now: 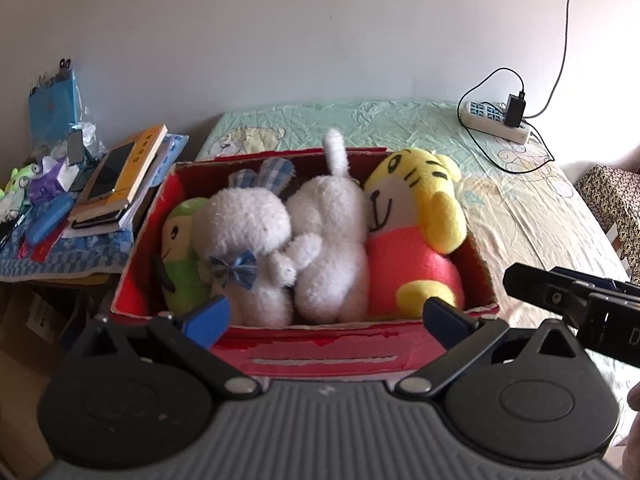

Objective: Organize objects

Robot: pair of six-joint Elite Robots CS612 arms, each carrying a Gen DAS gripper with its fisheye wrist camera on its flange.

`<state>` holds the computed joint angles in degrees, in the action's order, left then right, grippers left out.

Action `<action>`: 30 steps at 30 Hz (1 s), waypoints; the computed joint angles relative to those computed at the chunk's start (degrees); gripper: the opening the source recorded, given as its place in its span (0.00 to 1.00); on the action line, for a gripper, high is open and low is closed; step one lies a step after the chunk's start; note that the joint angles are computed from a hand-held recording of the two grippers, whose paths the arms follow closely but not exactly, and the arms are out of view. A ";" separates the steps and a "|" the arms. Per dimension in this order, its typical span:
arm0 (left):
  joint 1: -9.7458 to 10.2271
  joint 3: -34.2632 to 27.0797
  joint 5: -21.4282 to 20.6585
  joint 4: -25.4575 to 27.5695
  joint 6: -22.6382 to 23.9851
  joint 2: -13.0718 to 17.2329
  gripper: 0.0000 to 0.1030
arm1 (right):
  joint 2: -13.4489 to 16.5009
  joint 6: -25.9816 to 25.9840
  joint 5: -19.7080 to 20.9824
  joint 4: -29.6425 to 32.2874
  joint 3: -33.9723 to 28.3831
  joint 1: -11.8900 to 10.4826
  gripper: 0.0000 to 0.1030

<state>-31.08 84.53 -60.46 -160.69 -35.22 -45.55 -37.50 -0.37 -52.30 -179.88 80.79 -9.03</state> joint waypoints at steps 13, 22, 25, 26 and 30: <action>-2.42 -1.89 0.82 9.40 -6.08 0.32 1.00 | -2.14 -4.46 -7.96 2.96 3.09 -0.99 0.66; -0.43 1.49 0.10 9.29 -5.25 -1.86 1.00 | -3.67 -3.12 -15.25 5.62 3.94 2.19 0.66; 0.52 2.60 0.10 8.26 -3.95 -2.51 1.00 | -4.04 -2.28 -16.41 5.56 4.12 3.36 0.69; 0.83 2.88 0.14 7.82 -3.34 -2.67 1.00 | -4.11 -1.92 -17.08 5.06 4.20 3.83 0.70; 2.15 3.89 -0.96 5.66 -0.75 -3.15 1.00 | -3.99 -0.52 -18.88 2.67 4.14 5.46 0.73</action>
<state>-28.93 88.42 -61.42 -155.03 -35.97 -48.70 -41.49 -0.88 -71.18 -177.21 84.94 -3.57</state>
